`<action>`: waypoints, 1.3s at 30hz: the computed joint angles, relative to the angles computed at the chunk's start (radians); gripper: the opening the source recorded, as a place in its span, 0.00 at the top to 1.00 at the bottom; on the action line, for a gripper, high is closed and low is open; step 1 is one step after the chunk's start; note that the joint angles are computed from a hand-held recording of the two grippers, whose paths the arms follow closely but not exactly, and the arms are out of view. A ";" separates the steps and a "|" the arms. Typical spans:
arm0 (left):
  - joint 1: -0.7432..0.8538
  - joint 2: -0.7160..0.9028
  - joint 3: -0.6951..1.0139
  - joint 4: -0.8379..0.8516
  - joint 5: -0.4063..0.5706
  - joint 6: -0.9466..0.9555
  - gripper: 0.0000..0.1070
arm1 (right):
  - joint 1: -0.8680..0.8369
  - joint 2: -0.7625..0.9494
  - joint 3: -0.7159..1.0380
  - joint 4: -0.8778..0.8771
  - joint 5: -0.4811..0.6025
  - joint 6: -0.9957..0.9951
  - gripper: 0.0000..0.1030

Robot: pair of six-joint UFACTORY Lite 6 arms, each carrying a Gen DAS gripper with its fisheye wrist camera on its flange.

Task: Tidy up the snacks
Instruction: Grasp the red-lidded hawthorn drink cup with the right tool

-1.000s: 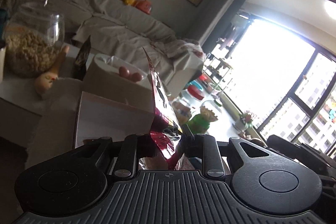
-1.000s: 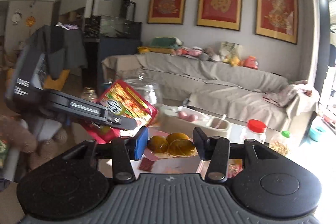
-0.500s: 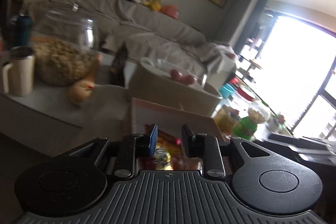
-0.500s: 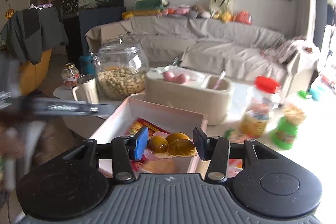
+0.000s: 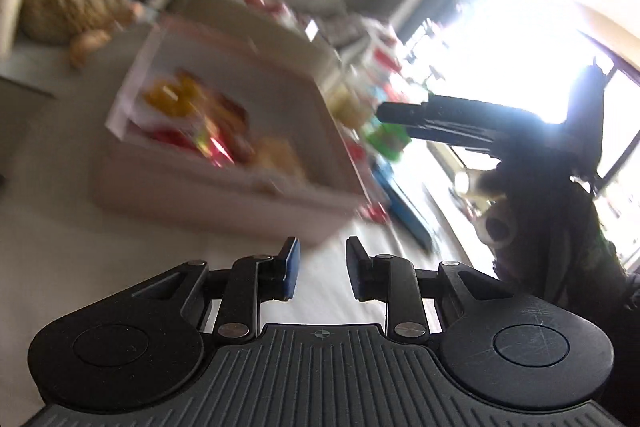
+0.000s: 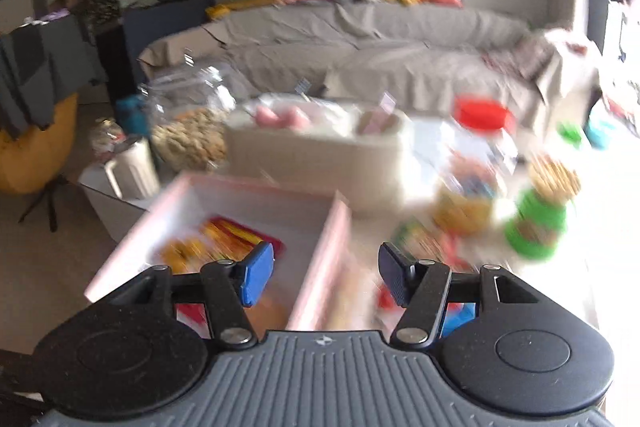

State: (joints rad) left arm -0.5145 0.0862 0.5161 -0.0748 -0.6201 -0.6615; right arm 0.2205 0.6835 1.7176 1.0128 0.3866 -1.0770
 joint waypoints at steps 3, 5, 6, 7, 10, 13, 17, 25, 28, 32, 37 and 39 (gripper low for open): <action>-0.013 0.101 0.082 0.062 0.016 -0.039 0.73 | -0.060 0.062 0.009 0.061 0.063 -0.017 0.51; -0.041 0.127 0.105 0.051 0.030 -0.031 0.73 | -0.084 0.117 0.026 0.116 0.102 -0.034 0.56; -0.049 0.134 0.114 0.044 0.040 -0.021 0.73 | -0.094 0.155 0.051 0.138 0.136 -0.034 0.60; -0.055 0.138 0.119 0.035 0.048 -0.009 0.73 | -0.101 0.195 0.080 0.164 0.168 -0.035 0.61; -0.064 0.143 0.133 0.005 0.066 0.027 0.73 | -0.106 0.309 0.183 0.210 0.229 0.013 0.62; -0.076 0.151 0.149 -0.041 0.081 0.056 0.73 | -0.090 0.388 0.262 0.205 0.208 0.070 0.66; -0.112 0.172 0.155 -0.118 0.080 0.090 0.73 | -0.104 0.388 0.248 0.210 0.252 0.047 0.73; -0.109 0.232 0.216 -0.080 0.101 0.042 0.73 | -0.208 0.021 -0.309 0.382 0.271 -0.312 0.73; -0.109 0.253 0.246 -0.057 0.113 0.025 0.73 | -0.249 -0.068 -0.428 0.336 0.338 -0.364 0.72; -0.121 0.260 0.264 -0.075 0.120 0.036 0.73 | -0.262 -0.194 -0.547 0.394 0.310 -0.536 0.70; -0.127 0.265 0.273 -0.072 0.137 0.034 0.73 | -0.172 -0.217 -0.560 0.801 0.103 -0.950 0.54; -0.129 0.266 0.275 -0.068 0.145 0.032 0.73 | -0.123 -0.126 -0.457 0.911 0.013 -1.022 0.54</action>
State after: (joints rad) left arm -0.6437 0.3520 0.7911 -0.1429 -0.4749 -0.6293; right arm 0.0973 0.5571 1.2602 1.9239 0.3991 -2.0986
